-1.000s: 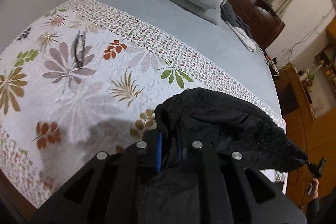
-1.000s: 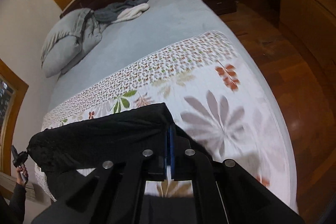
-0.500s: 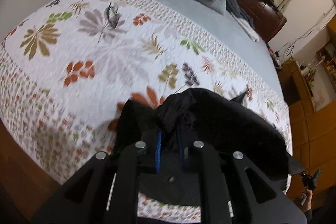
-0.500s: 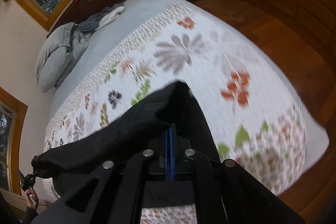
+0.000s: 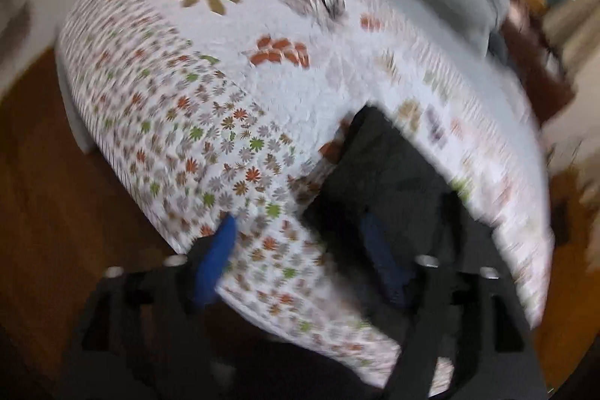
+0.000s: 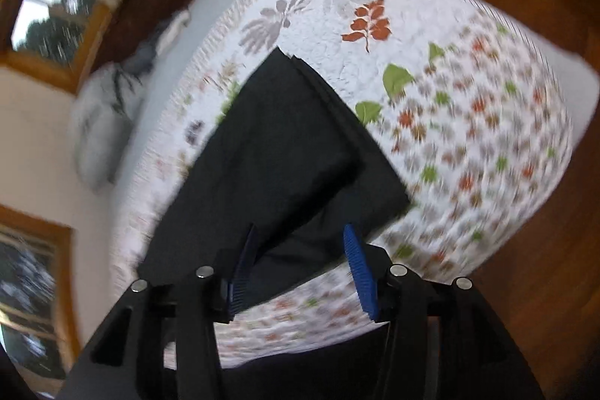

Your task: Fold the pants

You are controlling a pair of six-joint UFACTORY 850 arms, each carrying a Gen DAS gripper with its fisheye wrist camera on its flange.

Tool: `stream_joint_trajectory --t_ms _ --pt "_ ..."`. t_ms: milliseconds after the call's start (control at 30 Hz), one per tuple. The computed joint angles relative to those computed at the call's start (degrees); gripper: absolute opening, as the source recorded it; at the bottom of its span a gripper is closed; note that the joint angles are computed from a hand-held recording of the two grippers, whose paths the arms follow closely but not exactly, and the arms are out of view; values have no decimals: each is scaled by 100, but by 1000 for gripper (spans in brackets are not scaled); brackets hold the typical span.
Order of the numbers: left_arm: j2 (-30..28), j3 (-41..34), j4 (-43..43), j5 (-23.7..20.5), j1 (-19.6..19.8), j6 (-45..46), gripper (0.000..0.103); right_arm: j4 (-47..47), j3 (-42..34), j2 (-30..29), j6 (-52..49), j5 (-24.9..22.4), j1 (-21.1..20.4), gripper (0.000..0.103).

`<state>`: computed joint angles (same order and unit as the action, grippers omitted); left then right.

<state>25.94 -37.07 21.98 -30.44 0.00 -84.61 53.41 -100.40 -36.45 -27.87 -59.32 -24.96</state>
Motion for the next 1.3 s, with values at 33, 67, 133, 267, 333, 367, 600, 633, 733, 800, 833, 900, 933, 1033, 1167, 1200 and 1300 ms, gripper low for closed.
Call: stream_joint_trajectory --t_ms 33,67,133,267,333,367,600,633,733,800,833,900,933,1033,1167,1200,1300 --pt "174 111 217 140 -54 -431 89 382 134 36 -48 -82 -70 50" --pt "363 258 427 378 -99 -923 89 646 222 47 -56 -124 -105 50" --pt "443 412 271 910 -105 -1265 91 890 235 -7 9 -168 -104 51" --pt "120 442 -1118 1595 -112 -367 91 1058 116 -196 277 3 7 56" --pt "-127 367 -1601 1760 -194 68 92 1243 51 -330 441 41 28 56" --pt "-245 329 -1853 1823 -211 340 92 1305 25 -378 532 83 39 56" --pt "-1158 -264 -1347 1644 -222 44 93 1253 -317 -711 928 200 100 59" --pt "-1304 -397 -1524 1415 -173 248 92 1242 -390 -766 963 208 108 59" --pt "-1544 -567 -1804 1206 -28 540 70 1195 -605 -907 1107 214 155 62" --pt "-1747 -750 -2136 924 36 1050 56 1159 -690 -960 1130 218 182 63" --pt "-1758 -781 -2078 816 73 1081 45 1144 -747 -998 1153 221 198 63" --pt "-1844 -857 -2247 746 110 1406 27 1126 -827 -1044 1170 241 225 62" --pt "-1843 -871 -2156 721 108 1315 23 1066 -856 -1055 1182 254 240 49" --pt "-1785 -853 -2052 727 125 1163 12 855 -970 -1065 1212 261 279 10" --pt "-1609 -801 -2147 744 157 1148 9 705 -902 -894 1036 304 260 7" --pt "-1574 -790 -2268 752 194 1250 9 685 -869 -845 1000 296 245 7" --pt "-1508 -769 -2607 626 259 1607 8 565 -804 -784 977 237 195 7"
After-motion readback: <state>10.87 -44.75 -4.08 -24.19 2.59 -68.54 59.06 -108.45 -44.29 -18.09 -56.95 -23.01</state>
